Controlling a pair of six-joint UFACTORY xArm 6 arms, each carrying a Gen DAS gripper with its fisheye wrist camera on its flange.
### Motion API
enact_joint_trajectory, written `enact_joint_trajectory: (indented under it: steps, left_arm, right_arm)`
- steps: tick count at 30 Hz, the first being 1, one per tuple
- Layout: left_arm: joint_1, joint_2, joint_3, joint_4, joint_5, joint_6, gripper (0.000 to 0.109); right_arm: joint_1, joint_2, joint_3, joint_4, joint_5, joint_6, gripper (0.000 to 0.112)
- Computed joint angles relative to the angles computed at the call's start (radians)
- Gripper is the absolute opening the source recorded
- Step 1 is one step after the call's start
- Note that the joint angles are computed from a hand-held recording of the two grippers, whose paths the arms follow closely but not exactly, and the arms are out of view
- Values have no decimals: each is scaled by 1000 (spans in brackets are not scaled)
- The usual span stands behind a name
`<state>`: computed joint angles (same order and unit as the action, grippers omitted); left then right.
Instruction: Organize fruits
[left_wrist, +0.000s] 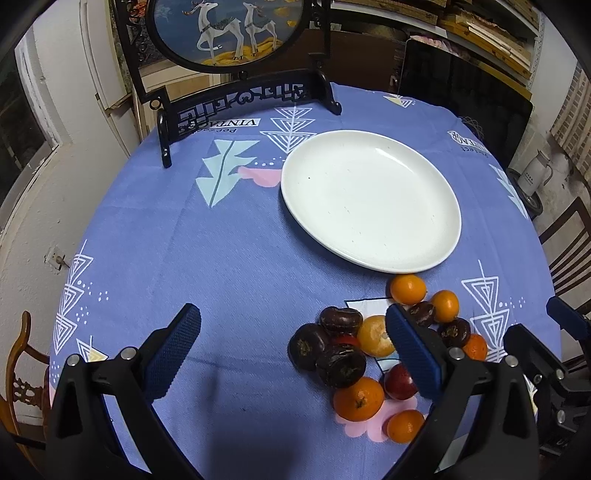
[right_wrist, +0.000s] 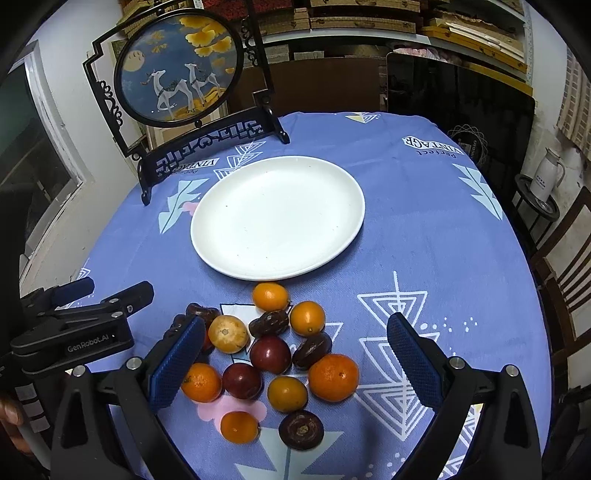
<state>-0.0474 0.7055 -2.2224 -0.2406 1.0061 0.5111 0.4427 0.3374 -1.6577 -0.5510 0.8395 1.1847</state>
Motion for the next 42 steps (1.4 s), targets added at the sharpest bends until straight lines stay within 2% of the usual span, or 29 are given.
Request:
enact_joint_trajectory:
  steps: [10,16,22,27,30,33,35,39,40,42]
  left_arm:
    - [-2,7,-3,14,-2,-3,98]
    - [10,31,-39,-2,25,22,98]
    - [44,-39,90,-87,2,202,98]
    - [81,-72,151,-110,55,310,98]
    - [89,-107,213,-122,77,381,98]
    - [85,-146,285,-120,78,447,98]
    - [79,-164,321,-118,81,465,98]
    - [72,-152,310,-118,126,446,98]
    - [70,-147,302,-119,141,440,98]
    - [64,-140,296,-119,151,432,98]
  right_arm:
    - [-5,3,3,15,-6,-3,99]
    - [-6,-14,35,18,-26,-14,99]
    - [-5,-113,216,90,-121,-163,99]
    - [14,-191,385,242,-152,-329,99]
    - [24,-185,407,263,-158,-362,99]
    - [32,-139,361,270,-132,-412,99]
    - [34,-107,331,285,-130,-455,92]
    - [31,-51,269,317,-98,-527,85]
    - [28,-43,263,336,-102,-547,78]
    - [20,-31,255,392,-117,-596,48]
